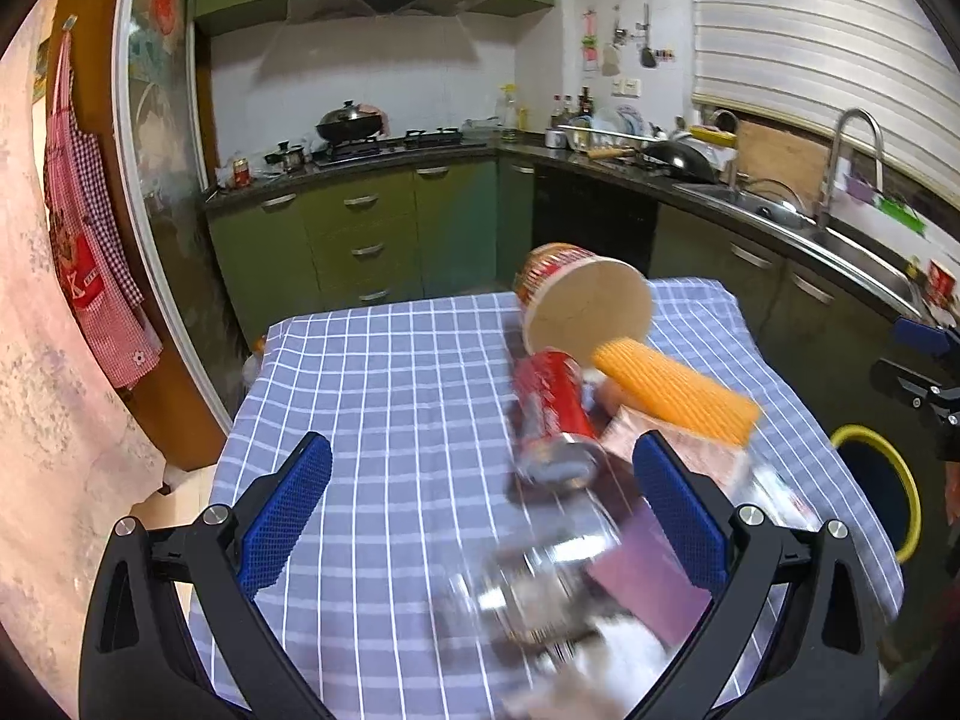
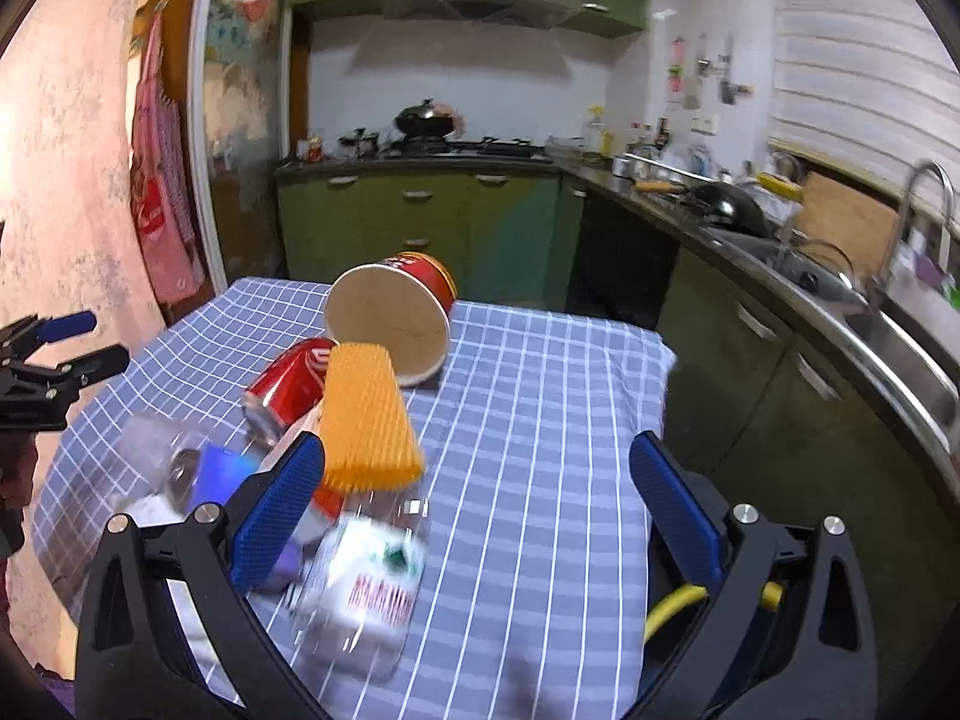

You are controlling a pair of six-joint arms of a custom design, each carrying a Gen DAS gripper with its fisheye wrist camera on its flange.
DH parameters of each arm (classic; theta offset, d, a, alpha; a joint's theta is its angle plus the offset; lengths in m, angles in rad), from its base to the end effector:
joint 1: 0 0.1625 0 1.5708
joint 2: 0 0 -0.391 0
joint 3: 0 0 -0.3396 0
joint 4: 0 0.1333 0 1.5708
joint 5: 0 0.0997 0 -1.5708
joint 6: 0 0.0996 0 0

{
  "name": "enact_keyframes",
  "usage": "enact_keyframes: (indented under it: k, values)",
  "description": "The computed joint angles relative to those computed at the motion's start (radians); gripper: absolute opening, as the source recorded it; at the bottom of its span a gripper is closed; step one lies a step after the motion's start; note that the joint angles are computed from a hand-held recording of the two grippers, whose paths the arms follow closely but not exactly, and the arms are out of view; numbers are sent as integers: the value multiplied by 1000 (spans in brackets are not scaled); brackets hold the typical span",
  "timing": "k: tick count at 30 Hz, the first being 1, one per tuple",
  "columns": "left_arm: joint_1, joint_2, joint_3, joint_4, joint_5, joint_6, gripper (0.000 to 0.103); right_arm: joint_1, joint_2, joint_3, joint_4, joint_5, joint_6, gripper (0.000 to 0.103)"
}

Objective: Collect trash
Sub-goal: 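Grasp the red paper noodle cup with the right gripper and lift it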

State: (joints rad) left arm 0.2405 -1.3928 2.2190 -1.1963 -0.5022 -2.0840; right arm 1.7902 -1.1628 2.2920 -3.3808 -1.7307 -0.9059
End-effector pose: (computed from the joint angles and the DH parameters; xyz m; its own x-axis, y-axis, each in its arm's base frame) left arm -0.2298 -0.2835 0.1873 -0.6394 -0.4001 -0.6565 0.4191 0.5345 -0.7339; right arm 0.2103 -0.4035 0.2007 -0.4749 -0.6691 0.5717 -0.8798 0.3758 -0.2910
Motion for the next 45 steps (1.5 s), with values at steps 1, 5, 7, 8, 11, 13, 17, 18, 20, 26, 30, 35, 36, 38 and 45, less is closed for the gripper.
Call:
enact_keyframes:
  k: [1, 5, 7, 8, 11, 13, 17, 18, 20, 26, 30, 35, 36, 38, 45]
  values:
    - [31, -11, 0, -14, 22, 19, 99, 16, 31, -39, 19, -13, -5, 97]
    - [164, -46, 6, -155, 115, 175, 99, 57, 143, -210, 147, -35, -23, 80]
    - [215, -50, 16, -257, 154, 275, 99, 74, 218, -294, 185, -41, -71, 72]
    - [238, -48, 22, -313, 171, 327, 99, 82, 257, -330, 191, -55, -93, 70]
    - [290, -32, 44, -490, 205, 472, 99, 98, 365, -434, 224, -90, -149, 61]
    - [324, -19, 64, -632, 222, 584, 99, 109, 448, -509, 221, -127, -173, 58]
    - [378, 13, 92, -866, 242, 763, 99, 117, 574, -639, 238, -173, -188, 54]
    - [372, -1, 107, -849, 243, 746, 99, 119, 599, -665, 238, -181, -193, 52]
    - [387, 0, 120, -904, 248, 782, 99, 121, 647, -713, 222, -189, -204, 44]
    - [390, -19, 176, -1081, 239, 873, 99, 136, 720, -823, 234, -197, -182, 12]
    - [369, -27, 190, -1084, 244, 868, 99, 143, 723, -895, 368, -204, -106, 7]
    - [331, -46, 192, -992, 250, 810, 99, 151, 738, -1090, 667, -218, 122, 5]
    - [328, -44, 192, -992, 251, 810, 99, 150, 739, -1127, 717, -218, 164, 4]
    - [319, -44, 193, -989, 251, 810, 99, 148, 732, -1187, 800, -225, 241, 4]
    - [237, -45, 176, -865, 247, 755, 99, 110, 531, -1142, 1031, -242, 389, 3]
